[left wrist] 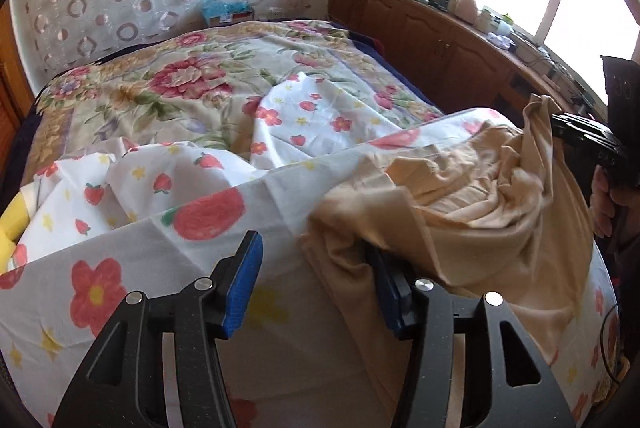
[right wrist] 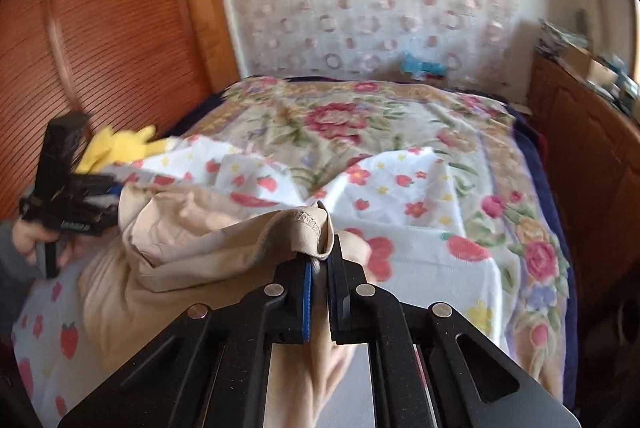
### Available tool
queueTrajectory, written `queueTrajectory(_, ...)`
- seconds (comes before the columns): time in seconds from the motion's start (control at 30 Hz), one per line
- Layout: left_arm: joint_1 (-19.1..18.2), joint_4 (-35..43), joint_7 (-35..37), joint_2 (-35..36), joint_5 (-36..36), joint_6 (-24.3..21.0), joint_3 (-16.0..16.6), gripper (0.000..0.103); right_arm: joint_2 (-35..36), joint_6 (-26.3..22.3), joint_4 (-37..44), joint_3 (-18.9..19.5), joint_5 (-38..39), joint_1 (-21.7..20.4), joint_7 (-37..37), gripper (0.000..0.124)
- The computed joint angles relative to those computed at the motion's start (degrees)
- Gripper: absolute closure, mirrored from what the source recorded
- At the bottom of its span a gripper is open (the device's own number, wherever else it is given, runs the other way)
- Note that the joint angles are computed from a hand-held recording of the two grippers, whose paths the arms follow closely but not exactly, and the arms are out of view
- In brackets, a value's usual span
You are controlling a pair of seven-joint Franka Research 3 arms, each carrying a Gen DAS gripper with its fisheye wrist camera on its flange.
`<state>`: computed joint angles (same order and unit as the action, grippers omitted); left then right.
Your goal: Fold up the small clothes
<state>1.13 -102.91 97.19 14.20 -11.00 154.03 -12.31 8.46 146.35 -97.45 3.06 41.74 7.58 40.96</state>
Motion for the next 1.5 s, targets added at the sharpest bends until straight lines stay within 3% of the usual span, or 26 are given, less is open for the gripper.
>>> queueTrajectory(0.07,-0.5,-0.3,-2.2,0.0,1.8,0.5,0.9,0.048,1.6,0.3,1.2,-1.7,-6.5,0.8,10.4,0.118)
queueTrajectory(0.17,-1.2,-1.4,-5.8,-0.5,5.5,1.9,2.2,0.048,2.7,-1.9,1.8,-2.5,-11.6,0.5,17.4,0.115)
queueTrajectory(0.3,-0.9,-2.5,-8.3,-1.4,7.3,3.0,2.4,0.048,1.8,-0.5,0.3,-2.1,-15.6,0.7,19.0,0.103)
queueTrajectory(0.4,1.0,-3.1,-4.1,-2.0,3.0,4.2,0.4,0.047,1.0,0.3,-0.3,-0.9,-12.7,-0.1,15.0,0.103)
queueTrajectory(0.47,1.5,-2.5,-0.9,-1.7,0.7,4.0,-0.6,0.047,2.0,-0.2,1.6,-1.0,-14.6,0.5,16.5,0.103)
queueTrajectory(0.73,1.8,6.3,6.5,4.1,-4.1,-1.7,-2.7,0.048,3.8,-2.6,4.6,-0.1,-8.6,-1.3,10.3,0.105)
queueTrajectory(0.77,2.0,7.0,7.8,4.6,-4.8,-1.8,-3.1,0.059,4.1,-2.6,5.0,0.0,-8.1,-1.4,9.5,0.114)
queueTrajectory(0.9,1.8,8.2,8.1,5.6,-5.3,-1.5,-2.7,0.089,4.6,-1.6,5.0,0.4,-5.8,-1.9,7.0,0.117)
queueTrajectory(0.97,0.8,7.0,5.0,5.0,-3.7,2.1,-1.4,0.092,4.1,-0.1,4.2,0.8,-3.2,-2.2,5.4,0.117)
queueTrajectory(1.07,-1.7,6.0,-4.4,4.5,3.5,5.3,2.7,0.095,4.0,4.3,2.9,-0.6,-6.2,-0.8,10.8,0.117)
queueTrajectory(1.17,-1.9,6.0,-10.3,4.4,8.3,4.2,4.1,0.095,5.4,3.5,4.4,-2.3,-12.1,0.2,19.8,0.112)
queueTrajectory(1.23,-0.9,5.1,-11.3,3.7,9.2,4.1,3.3,0.095,5.4,3.4,4.1,-1.9,-13.7,0.0,20.5,0.104)
queueTrajectory(1.37,4.0,3.1,-3.2,2.1,0.9,3.9,-2.0,0.071,3.2,3.1,1.2,-1.0,-14.4,-0.3,18.6,0.078)
queueTrajectory(1.5,4.0,0.7,1.6,-0.1,-2.7,2.9,-2.7,0.065,-0.3,2.8,-2.9,-0.8,-14.3,0.0,16.4,0.066)
